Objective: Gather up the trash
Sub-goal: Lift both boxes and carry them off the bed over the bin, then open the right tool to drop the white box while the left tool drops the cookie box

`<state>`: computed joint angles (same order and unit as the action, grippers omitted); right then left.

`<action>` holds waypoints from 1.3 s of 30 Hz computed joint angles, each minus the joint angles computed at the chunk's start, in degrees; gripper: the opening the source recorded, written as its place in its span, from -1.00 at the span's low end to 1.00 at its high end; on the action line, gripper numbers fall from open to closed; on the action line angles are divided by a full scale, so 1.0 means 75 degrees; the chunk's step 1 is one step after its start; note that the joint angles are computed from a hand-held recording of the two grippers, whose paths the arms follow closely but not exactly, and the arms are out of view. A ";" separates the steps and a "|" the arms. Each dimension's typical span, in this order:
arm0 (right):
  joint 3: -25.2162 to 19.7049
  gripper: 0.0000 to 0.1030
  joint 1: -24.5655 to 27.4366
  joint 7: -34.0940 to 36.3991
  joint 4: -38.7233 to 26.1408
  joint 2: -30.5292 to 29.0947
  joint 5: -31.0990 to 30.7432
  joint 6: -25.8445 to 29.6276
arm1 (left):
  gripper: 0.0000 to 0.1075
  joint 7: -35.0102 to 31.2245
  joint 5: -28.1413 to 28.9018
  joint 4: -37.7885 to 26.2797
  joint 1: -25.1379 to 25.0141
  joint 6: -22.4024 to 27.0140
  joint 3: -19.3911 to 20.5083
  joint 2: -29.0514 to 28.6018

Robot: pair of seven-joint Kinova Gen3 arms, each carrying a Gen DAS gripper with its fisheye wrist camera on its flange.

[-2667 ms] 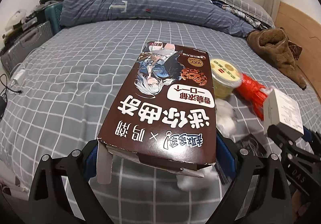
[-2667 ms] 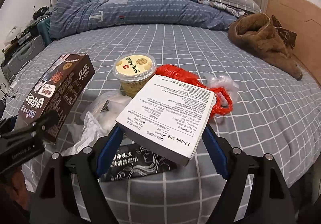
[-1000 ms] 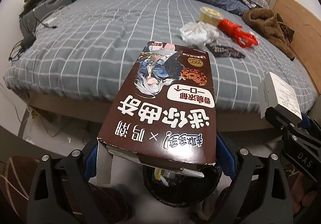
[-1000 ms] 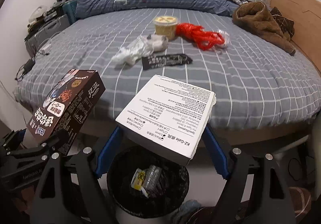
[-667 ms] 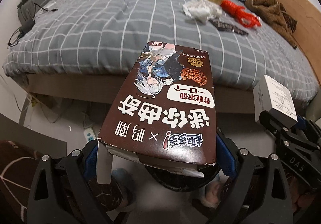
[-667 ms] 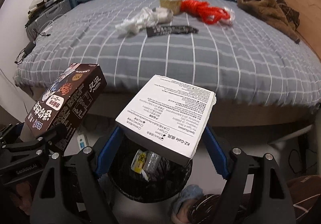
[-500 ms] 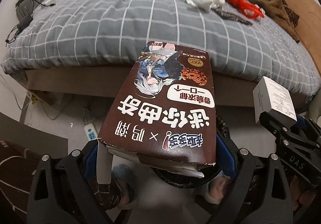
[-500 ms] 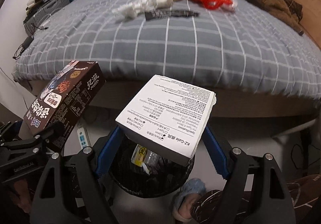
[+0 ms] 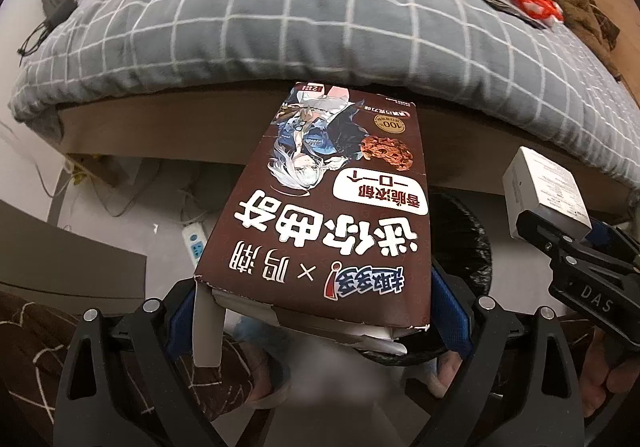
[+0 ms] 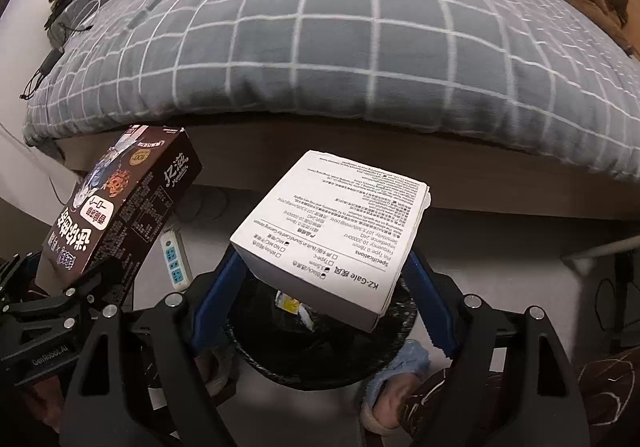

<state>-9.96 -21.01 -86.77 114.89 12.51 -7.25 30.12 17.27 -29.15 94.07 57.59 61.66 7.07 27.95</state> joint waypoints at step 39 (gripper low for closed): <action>0.0814 0.85 0.0518 -0.1757 0.0416 -0.0393 0.2068 -0.0433 | 0.70 -0.2638 0.0730 -0.2407 -0.0046 -0.0051 -0.0380 0.1651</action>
